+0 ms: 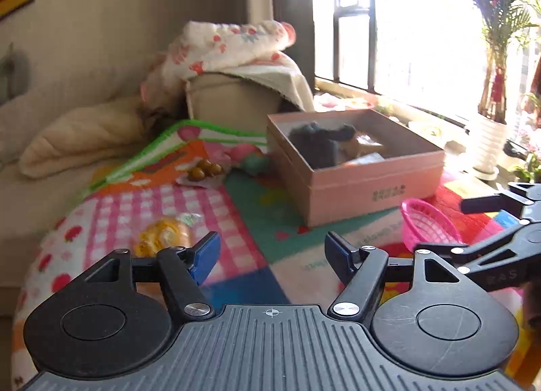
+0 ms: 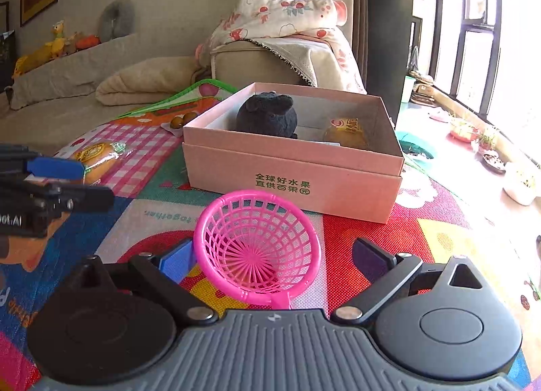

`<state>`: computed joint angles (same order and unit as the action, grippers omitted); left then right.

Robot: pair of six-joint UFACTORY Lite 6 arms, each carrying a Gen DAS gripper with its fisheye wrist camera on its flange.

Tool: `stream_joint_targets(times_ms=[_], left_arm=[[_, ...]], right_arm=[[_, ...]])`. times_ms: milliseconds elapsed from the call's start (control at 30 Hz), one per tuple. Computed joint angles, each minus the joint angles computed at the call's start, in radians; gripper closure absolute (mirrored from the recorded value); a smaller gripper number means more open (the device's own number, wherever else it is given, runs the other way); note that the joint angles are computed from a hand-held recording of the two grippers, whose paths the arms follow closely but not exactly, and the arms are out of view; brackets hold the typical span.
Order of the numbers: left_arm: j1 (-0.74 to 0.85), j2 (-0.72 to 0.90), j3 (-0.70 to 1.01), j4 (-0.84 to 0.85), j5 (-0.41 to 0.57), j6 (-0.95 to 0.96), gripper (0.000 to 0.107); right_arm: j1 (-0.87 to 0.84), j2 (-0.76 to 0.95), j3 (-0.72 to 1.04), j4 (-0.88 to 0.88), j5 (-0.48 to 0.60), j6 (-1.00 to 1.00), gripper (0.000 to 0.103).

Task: Organize objects

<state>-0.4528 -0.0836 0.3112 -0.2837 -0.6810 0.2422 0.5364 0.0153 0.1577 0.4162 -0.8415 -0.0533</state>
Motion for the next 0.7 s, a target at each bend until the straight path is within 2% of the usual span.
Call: stream_joint_targets(times_ms=[67,133,233,300,367,467,533,600,700], left_arm=[[0.049,0.054,0.051,-0.100,-0.036,0.087,0.033],[0.151,0.144,0.142,-0.064,0.012,0.043,0.033],[0.292,0.294,0.299,0.116,0.159,-0.132,0.033],[0.348,0.366,0.356,0.299,0.194,-0.321,0.028],[0.376,0.407,0.377,0.420,0.188,-0.469,0.028],[0.350,0.417,0.354,0.371,0.148,-0.408,0.031],[0.350,0.411,0.328,0.416,0.106,-0.414,0.037],[0.371,0.383,0.290,0.563,0.076,-0.510,0.044],[0.397,0.314,0.223,0.794,0.057,-0.671,0.045]], right_arm=[[0.006,0.010,0.004,-0.001,-0.007,0.002,0.000],[0.017,0.013,0.002,0.006,-0.015,-0.002,0.000],[0.013,0.002,-0.021,-0.036,-0.036,0.019,0.000],[0.010,-0.007,-0.026,-0.070,-0.026,0.025,0.000],[0.020,0.001,-0.014,-0.068,-0.010,0.009,0.000],[0.070,0.017,0.000,0.002,-0.009,-0.039,0.000],[0.089,0.012,0.001,0.031,0.006,-0.065,0.000],[0.080,0.006,-0.003,0.023,0.025,-0.064,0.000],[0.018,0.006,0.018,-0.031,0.080,-0.032,0.000]])
